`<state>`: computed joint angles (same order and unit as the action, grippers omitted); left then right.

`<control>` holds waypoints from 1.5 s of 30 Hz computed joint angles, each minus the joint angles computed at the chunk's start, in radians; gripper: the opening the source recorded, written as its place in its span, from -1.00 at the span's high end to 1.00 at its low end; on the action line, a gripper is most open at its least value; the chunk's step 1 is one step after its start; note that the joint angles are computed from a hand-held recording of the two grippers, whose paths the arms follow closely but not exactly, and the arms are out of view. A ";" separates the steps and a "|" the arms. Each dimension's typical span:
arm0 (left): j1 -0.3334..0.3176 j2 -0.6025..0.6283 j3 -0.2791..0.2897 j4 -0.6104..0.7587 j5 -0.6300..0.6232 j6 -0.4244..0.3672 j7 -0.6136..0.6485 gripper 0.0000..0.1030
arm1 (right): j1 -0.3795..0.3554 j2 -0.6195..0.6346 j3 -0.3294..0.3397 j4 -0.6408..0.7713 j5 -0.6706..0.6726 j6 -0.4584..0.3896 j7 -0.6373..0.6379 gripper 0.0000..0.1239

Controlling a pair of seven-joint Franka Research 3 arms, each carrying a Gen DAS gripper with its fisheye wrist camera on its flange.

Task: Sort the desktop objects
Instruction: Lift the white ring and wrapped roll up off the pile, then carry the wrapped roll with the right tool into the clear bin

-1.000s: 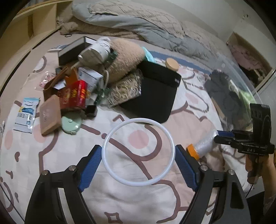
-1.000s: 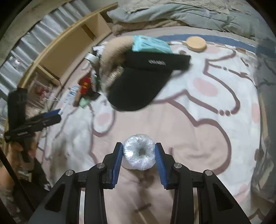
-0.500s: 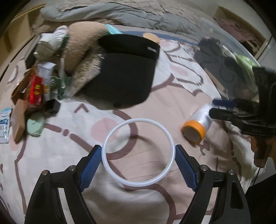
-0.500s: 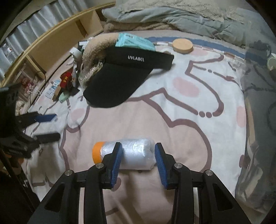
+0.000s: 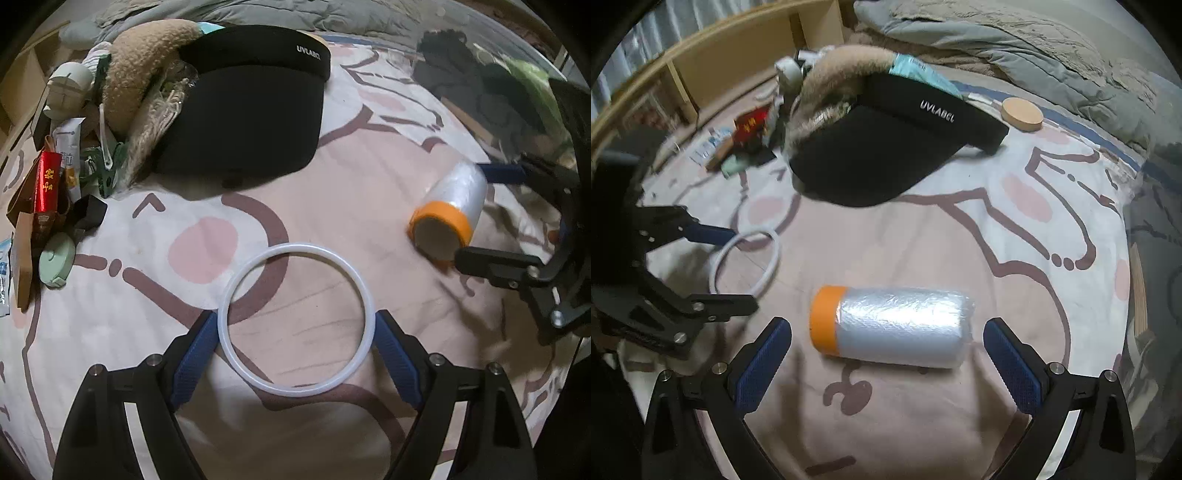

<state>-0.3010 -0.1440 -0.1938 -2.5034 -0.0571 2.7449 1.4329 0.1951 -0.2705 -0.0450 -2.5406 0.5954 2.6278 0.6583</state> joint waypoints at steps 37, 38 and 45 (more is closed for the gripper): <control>0.004 -0.006 -0.010 0.075 -0.044 -0.104 -0.055 -0.64 | -0.001 -0.064 -0.023 0.089 0.040 -0.056 0.050 -0.32; 0.001 -0.017 -0.007 0.075 -0.053 -0.101 -0.051 -0.64 | 0.000 -0.072 -0.026 0.092 0.049 -0.060 0.047 -0.32; -0.013 -0.103 0.017 0.079 -0.077 -0.086 -0.053 -0.64 | 0.007 -0.133 -0.046 0.130 0.102 -0.084 0.027 -0.32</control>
